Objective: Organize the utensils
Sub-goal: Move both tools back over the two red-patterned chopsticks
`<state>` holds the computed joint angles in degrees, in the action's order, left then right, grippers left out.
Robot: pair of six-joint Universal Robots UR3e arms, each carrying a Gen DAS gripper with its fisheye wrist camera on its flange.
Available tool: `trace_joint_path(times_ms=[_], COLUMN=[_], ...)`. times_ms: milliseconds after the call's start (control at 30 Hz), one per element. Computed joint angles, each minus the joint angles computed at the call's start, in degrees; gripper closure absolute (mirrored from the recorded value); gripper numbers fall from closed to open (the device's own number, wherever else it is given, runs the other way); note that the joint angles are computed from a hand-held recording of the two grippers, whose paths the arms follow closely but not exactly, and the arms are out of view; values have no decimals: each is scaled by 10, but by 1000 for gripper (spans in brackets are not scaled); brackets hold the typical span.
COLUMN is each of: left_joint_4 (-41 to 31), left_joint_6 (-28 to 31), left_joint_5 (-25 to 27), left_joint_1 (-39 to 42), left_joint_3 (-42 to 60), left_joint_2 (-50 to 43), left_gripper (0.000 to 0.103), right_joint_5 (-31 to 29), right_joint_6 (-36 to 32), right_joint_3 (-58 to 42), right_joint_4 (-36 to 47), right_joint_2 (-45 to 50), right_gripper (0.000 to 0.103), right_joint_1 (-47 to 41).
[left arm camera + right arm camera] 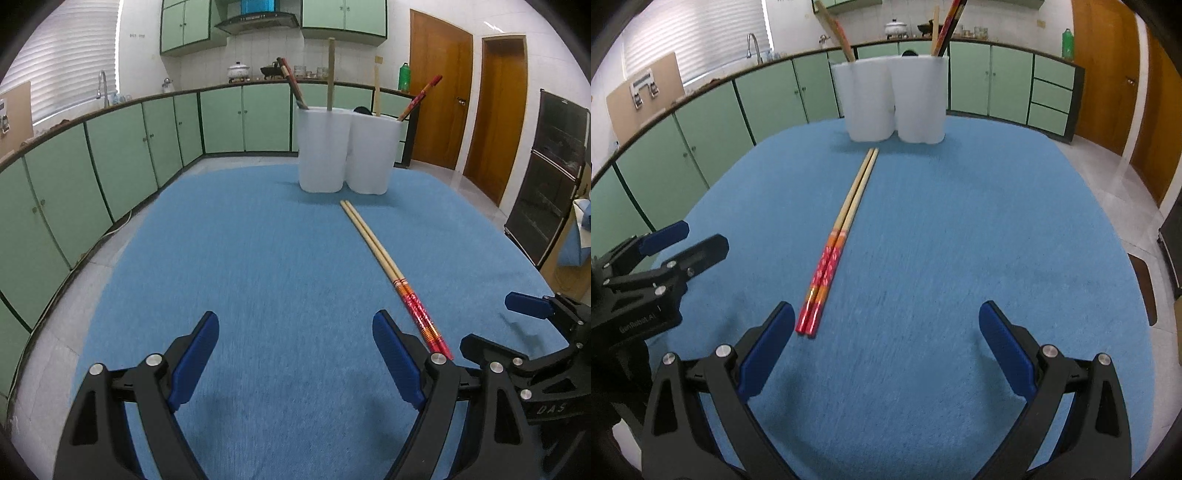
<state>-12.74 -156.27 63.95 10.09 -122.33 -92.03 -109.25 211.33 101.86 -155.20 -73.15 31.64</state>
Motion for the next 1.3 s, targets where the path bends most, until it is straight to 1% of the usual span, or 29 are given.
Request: trace_joint_path(times_ms=[367, 567, 667, 733, 867, 933, 967, 1000, 1067, 1300], left_joint_4=[-14, -21, -23, -21, -22, -21, -21, -21, -22, -15], left_joint_6=[0, -3, -4, -6, -9, -10, -10, -9, -9, -15], left_joint_5=[2, 0, 3, 5, 11, 12, 12, 11, 10, 12], left_joint_1=[1, 5, 3, 1, -3, -4, -4, -3, -2, -3], left_joint_3=[8, 14, 18, 19, 24, 24, 24, 23, 23, 19], left_joint_2=[-3, -7, -11, -13, -17, -17, -18, -17, -17, -19], left_gripper=[19, 19, 19, 19, 19, 19, 19, 19, 19, 19], right_joint_5=[-4, -14, -17, -12, -16, -21, -17, -10, -7, -14], right_joint_6=[-14, 9, 12, 3, -18, -27, -30, -30, -27, -23], right_joint_3=[-37, -41, -33, -26, -40, -56, -60, -60, -62, -76], right_joint_4=[54, 86, 82, 63, 70, 81, 85, 84, 82, 87], right_joint_2=[20, 16, 11, 9, 19, 27, 30, 30, 30, 36], right_gripper=[6, 6, 6, 6, 7, 14, 22, 27, 28, 49], right_joint_1=[3, -4, -6, -7, 0, 7, 7, 5, 5, 20])
